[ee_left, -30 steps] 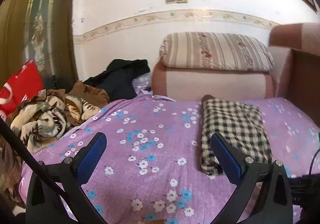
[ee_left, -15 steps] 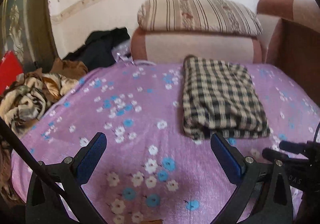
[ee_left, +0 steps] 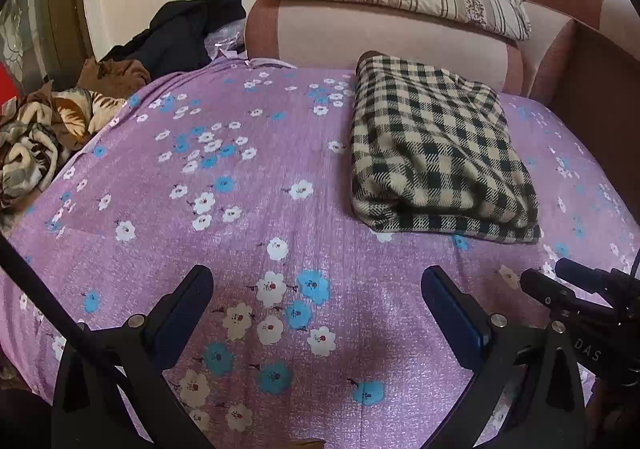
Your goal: Fold large clothes
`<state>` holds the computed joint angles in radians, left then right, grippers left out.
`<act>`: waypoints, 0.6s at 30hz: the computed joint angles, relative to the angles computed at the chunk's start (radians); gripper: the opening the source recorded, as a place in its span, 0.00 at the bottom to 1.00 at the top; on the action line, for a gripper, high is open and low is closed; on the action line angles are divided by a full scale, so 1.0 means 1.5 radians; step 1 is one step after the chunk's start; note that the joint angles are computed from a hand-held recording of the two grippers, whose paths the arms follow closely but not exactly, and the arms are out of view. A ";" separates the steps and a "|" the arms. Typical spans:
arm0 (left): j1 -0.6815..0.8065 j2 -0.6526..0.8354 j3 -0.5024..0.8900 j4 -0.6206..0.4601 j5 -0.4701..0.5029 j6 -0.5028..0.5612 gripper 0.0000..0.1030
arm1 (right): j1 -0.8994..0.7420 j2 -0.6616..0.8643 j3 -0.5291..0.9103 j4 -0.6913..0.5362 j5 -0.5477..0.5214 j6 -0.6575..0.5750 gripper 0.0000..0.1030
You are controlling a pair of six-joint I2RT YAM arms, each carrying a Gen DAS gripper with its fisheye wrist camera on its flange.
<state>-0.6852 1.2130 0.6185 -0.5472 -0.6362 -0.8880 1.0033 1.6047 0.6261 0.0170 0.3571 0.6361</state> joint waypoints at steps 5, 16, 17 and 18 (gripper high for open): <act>0.006 0.001 -0.004 0.006 0.010 0.001 1.00 | -0.001 0.009 0.006 -0.006 0.006 -0.001 0.59; 0.011 0.010 -0.005 0.009 0.019 0.009 1.00 | 0.009 0.020 0.017 -0.019 0.027 0.003 0.62; 0.011 0.010 -0.006 0.009 0.019 0.010 1.00 | 0.009 0.022 0.017 -0.020 0.028 0.002 0.62; 0.010 0.010 -0.006 0.010 0.019 0.010 1.00 | 0.010 0.023 0.018 -0.020 0.030 0.002 0.62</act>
